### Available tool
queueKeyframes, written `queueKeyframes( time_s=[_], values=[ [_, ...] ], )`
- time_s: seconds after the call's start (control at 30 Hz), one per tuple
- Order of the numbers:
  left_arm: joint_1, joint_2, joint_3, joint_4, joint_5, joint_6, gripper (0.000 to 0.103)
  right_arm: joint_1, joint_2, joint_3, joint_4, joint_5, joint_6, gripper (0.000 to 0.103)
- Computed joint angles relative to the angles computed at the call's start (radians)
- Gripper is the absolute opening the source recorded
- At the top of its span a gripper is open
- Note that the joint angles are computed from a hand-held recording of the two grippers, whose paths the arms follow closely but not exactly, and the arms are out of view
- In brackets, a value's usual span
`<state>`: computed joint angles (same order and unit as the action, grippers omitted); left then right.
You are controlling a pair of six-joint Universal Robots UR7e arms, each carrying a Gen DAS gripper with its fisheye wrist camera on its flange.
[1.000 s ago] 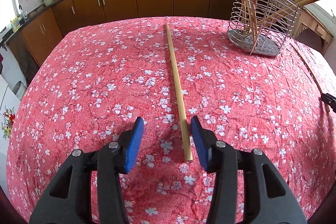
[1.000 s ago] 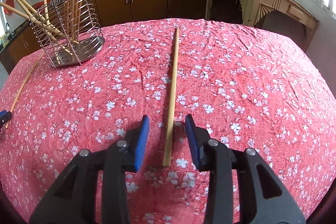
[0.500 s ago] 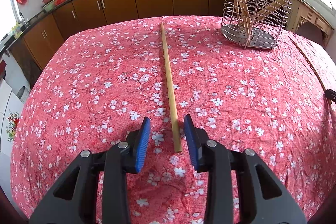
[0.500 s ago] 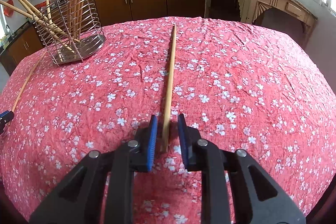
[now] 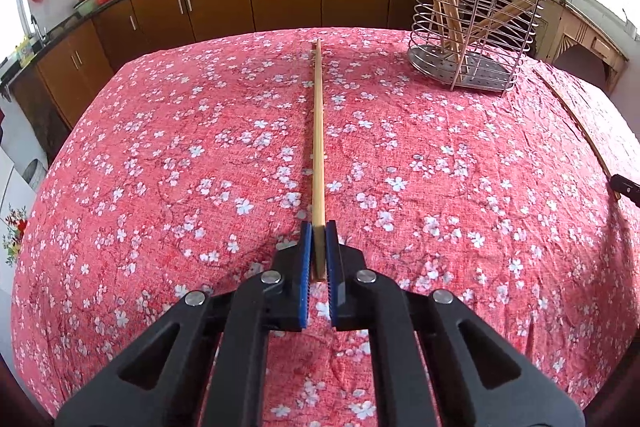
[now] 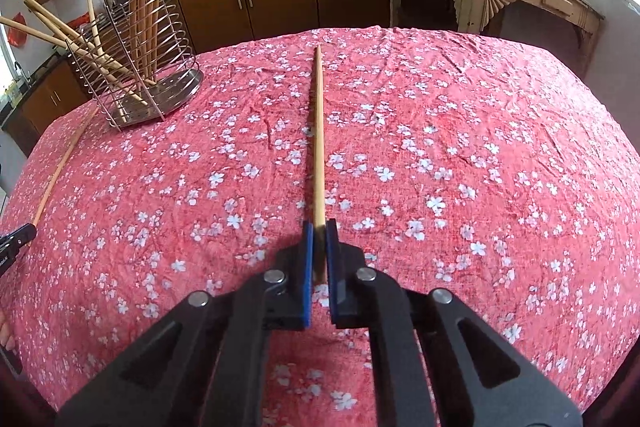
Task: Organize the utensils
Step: 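Close the left tool on the chopstick while the right tool closes on it too, then lift the chopstick upright and carry it over the wire holder with both tools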
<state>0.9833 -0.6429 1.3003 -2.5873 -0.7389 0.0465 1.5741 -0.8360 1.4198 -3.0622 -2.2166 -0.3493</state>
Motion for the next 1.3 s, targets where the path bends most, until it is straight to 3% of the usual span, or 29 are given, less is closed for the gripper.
queueKeyframes(
  time_s=[0.23, 0.4, 0.73, 0.87, 0.97, 1.3],
  values=[
    [-0.008, -0.054, 0.055, -0.060, -0.016, 0.018, 0.007, 0.008, -0.028, 0.038, -0.038, -0.010, -0.024, 0.007],
    [-0.037, -0.079, 0.084, -0.192, -0.006, 0.106, 0.007, 0.029, -0.052, 0.061, -0.100, -0.002, -0.061, 0.007],
    [-0.071, -0.083, 0.056, -0.358, -0.024, 0.191, 0.007, 0.081, -0.088, 0.057, -0.238, 0.045, -0.132, 0.007],
    [-0.077, -0.077, 0.036, -0.401, -0.027, 0.222, 0.007, 0.096, -0.089, 0.024, -0.235, 0.054, -0.152, 0.007],
    [-0.079, -0.074, 0.024, -0.410, -0.027, 0.230, 0.007, 0.100, -0.078, 0.011, -0.203, 0.018, -0.176, 0.007],
    [-0.072, -0.080, 0.035, -0.405, -0.031, 0.216, 0.007, 0.032, -0.010, 0.009, -0.176, 0.004, -0.177, 0.007]
  ],
)
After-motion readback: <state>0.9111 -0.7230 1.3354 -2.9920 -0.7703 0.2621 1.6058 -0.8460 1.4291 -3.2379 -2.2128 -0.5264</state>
